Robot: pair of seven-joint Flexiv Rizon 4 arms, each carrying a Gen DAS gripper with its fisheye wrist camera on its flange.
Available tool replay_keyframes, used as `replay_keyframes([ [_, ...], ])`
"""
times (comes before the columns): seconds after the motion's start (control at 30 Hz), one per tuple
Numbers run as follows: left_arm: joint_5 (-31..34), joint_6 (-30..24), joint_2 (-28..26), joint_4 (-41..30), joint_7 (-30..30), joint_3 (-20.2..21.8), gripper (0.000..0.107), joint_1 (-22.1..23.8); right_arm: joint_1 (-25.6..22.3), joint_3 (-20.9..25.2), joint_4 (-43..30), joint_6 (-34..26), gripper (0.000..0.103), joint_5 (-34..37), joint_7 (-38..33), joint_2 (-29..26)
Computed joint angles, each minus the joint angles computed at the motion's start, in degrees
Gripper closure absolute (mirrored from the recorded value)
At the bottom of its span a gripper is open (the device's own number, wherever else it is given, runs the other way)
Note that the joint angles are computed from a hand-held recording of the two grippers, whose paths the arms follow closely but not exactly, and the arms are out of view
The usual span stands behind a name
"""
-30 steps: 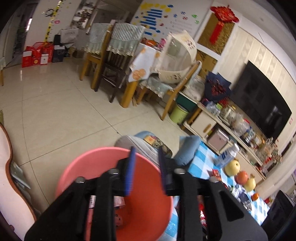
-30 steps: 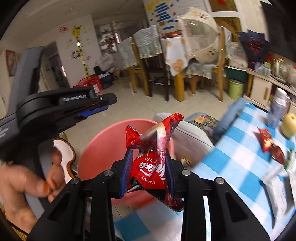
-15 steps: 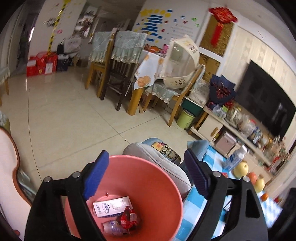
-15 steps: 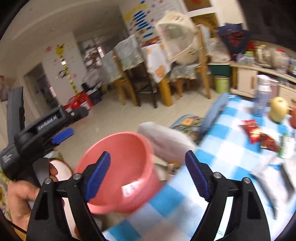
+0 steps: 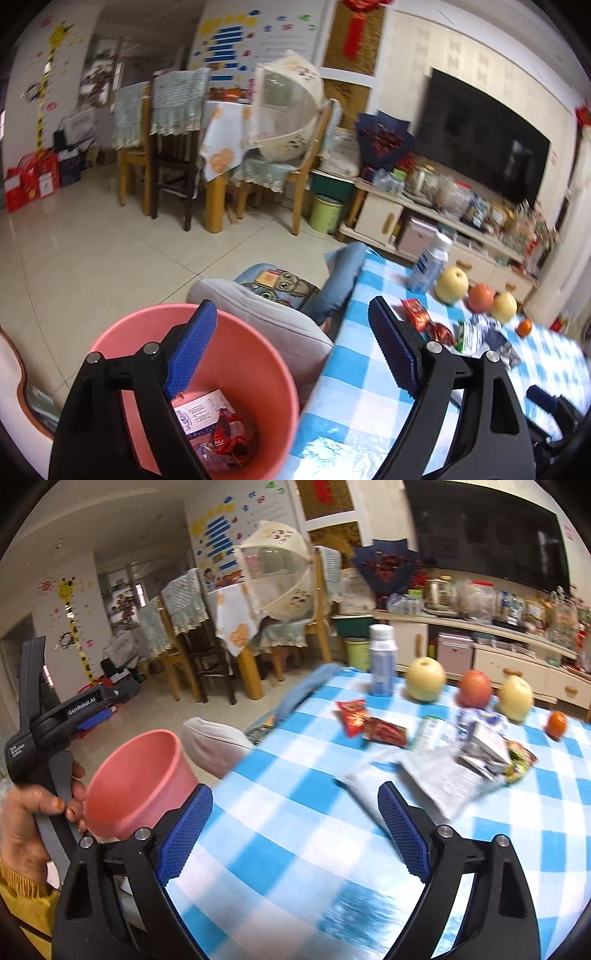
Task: Collect trash
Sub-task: 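Open both tools to drop the wrappers into the pink bucket, then withdraw, then grasp the white milk carton with the left tool while the right tool moves toward the yellow-green snack bag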
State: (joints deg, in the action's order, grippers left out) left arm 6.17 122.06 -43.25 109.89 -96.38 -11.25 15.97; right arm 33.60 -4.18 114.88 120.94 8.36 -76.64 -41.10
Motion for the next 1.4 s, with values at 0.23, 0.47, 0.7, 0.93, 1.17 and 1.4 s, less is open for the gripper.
replay_keyframes([
  [0.23,-0.7,-4.2,-0.6,-2.0,6.1,0.7,0.022,-5.5,-4.3,1.5,3.3,4.0,0.013,0.8,0.5,-0.1],
  [0.47,-2.1,-6.2,-1.8,-3.5,11.1,-0.1,0.022,-9.6,-8.4,2.4,5.2,5.7,0.013,-0.5,0.8,-0.4],
  [0.7,-3.2,-8.7,-3.4,-5.4,14.4,-1.9,0.022,-12.1,-11.8,2.5,6.1,4.6,0.009,-2.0,1.7,-0.4],
  [0.93,-0.6,-12.6,-6.0,-9.4,22.6,-4.1,0.022,-15.1,-22.2,7.3,6.1,3.2,0.009,-9.0,7.3,-0.8],
  [1.17,-0.1,-20.5,-10.0,-14.9,34.4,-10.7,0.022,-14.9,-34.6,12.2,4.6,1.2,0.009,-20.3,16.0,-2.3],
  [1.4,-6.6,-32.8,-13.5,-25.4,41.4,-7.0,0.022,-21.9,-42.8,14.4,0.3,-0.2,0.009,-29.6,24.7,-6.0],
])
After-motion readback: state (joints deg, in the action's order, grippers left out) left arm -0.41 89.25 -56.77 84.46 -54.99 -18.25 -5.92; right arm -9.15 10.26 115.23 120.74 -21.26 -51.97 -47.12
